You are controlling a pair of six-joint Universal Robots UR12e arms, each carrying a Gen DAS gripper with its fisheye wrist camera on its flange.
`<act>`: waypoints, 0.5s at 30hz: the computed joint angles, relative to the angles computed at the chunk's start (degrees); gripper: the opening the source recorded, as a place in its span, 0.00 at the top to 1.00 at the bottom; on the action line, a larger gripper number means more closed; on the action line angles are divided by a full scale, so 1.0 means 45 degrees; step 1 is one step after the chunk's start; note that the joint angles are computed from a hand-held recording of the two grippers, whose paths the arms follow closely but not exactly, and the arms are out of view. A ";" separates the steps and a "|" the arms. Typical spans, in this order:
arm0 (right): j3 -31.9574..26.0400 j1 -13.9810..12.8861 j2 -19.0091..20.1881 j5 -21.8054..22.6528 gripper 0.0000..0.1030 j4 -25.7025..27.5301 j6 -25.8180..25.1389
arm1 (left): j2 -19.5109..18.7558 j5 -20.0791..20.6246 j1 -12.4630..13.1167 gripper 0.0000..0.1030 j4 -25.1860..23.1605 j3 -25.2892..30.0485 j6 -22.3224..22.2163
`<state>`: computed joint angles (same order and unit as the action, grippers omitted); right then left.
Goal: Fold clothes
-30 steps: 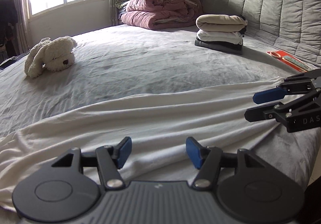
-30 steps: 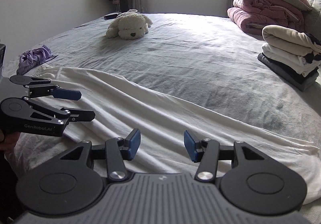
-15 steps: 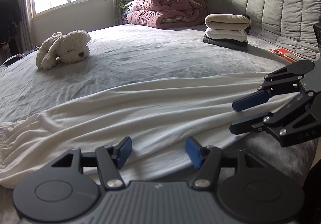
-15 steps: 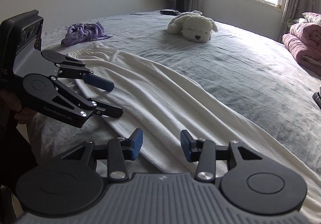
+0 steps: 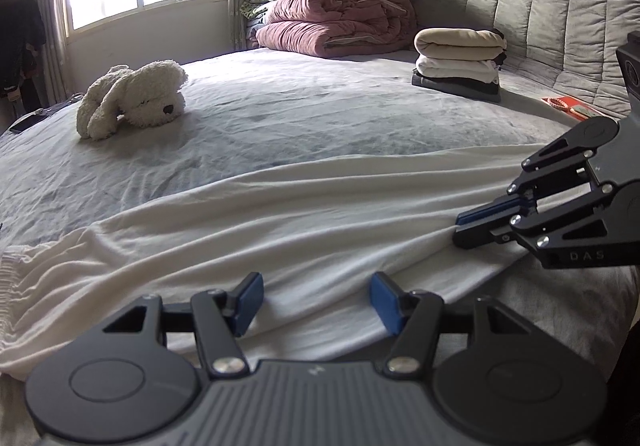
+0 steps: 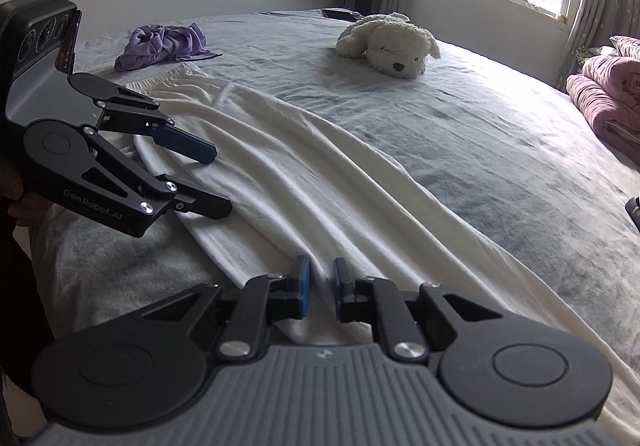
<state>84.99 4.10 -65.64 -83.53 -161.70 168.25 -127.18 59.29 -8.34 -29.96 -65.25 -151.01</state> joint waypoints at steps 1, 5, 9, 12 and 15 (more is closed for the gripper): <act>-0.0003 -0.0019 -0.0011 0.0046 0.97 -0.0033 0.0069 | -0.0003 -0.0003 -0.0001 0.41 -0.0005 0.0009 0.0042; -0.0021 -0.0102 -0.0057 0.0261 0.98 -0.0192 0.0400 | 0.0006 -0.0040 -0.0022 0.41 0.0032 0.0005 0.0259; -0.0054 -0.0187 -0.0104 0.0570 0.98 -0.0317 0.0791 | 0.0034 0.0043 -0.0078 0.44 0.0482 -0.0110 0.0511; -0.0050 -0.0240 -0.0144 0.0820 0.98 -0.0372 0.0881 | 0.0042 0.0607 -0.0167 0.77 0.1068 -0.0196 0.0570; 0.0015 -0.0282 -0.0215 0.1039 0.98 -0.0360 0.0747 | 0.0071 0.0608 -0.0122 0.97 0.0843 -0.0105 0.0792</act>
<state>85.06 2.83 -66.61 -78.85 -163.32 171.61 -126.86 62.02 -8.89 -26.16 -65.72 -147.45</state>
